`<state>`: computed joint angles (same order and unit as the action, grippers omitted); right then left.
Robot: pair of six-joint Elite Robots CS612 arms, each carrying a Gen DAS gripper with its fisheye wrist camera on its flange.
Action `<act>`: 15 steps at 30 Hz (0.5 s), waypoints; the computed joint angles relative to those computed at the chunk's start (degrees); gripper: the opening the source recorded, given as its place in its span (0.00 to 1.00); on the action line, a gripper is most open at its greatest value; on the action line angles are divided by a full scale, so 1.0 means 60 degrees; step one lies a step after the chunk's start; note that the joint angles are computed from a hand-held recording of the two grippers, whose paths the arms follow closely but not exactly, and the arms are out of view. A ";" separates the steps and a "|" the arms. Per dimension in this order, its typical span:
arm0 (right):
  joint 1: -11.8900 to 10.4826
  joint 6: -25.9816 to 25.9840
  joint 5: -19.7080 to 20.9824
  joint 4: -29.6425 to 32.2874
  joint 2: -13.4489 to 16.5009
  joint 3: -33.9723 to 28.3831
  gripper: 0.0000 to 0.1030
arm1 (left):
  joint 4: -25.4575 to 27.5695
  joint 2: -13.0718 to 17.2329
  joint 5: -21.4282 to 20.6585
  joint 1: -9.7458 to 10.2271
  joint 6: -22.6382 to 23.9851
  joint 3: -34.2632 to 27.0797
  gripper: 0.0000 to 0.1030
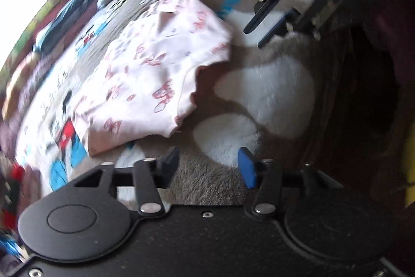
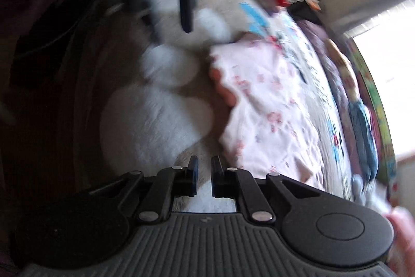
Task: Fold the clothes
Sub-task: 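Lay the garment flat on the bed and open both grippers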
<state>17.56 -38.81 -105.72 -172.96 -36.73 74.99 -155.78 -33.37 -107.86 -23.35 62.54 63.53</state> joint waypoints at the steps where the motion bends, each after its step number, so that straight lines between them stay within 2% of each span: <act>1: -0.0035 0.0708 0.0140 -0.0187 -0.0081 0.0082 0.18 | 0.0199 -0.0027 -0.0074 0.0030 -0.0156 -0.0049 0.58; 3: -0.0143 0.2707 0.0600 -0.0581 -0.0243 0.0229 0.25 | -0.0038 -0.0068 -0.0153 0.0083 -0.0649 -0.0019 0.60; 5: -0.0365 0.4707 0.1326 -0.1325 -0.0339 0.0418 0.32 | -0.0254 -0.0031 -0.0188 0.0105 -0.1657 -0.0161 0.61; 6: -0.0453 0.5707 0.1557 -0.1696 -0.0344 0.0472 0.34 | -0.0437 0.0022 -0.0256 0.0134 -0.2395 -0.0252 0.61; 9: -0.0634 0.8500 0.1940 -0.2733 -0.0266 0.0620 0.34 | -0.1400 0.0279 -0.0017 0.0175 -0.5395 -0.0549 0.61; 11: -0.0661 0.9181 0.1853 -0.3024 -0.0093 0.0484 0.34 | -0.1464 0.0720 -0.0004 0.0193 -0.7395 -0.1385 0.59; 13: -0.0661 0.9513 0.1595 -0.3040 0.0102 0.0246 0.34 | -0.1848 0.1007 -0.0471 0.0215 -0.9200 -0.1790 0.46; 15: -0.0633 0.9515 0.1413 -0.3028 0.0413 -0.0148 0.33 | -0.2552 0.1146 -0.0552 0.0153 -0.9766 -0.1795 0.42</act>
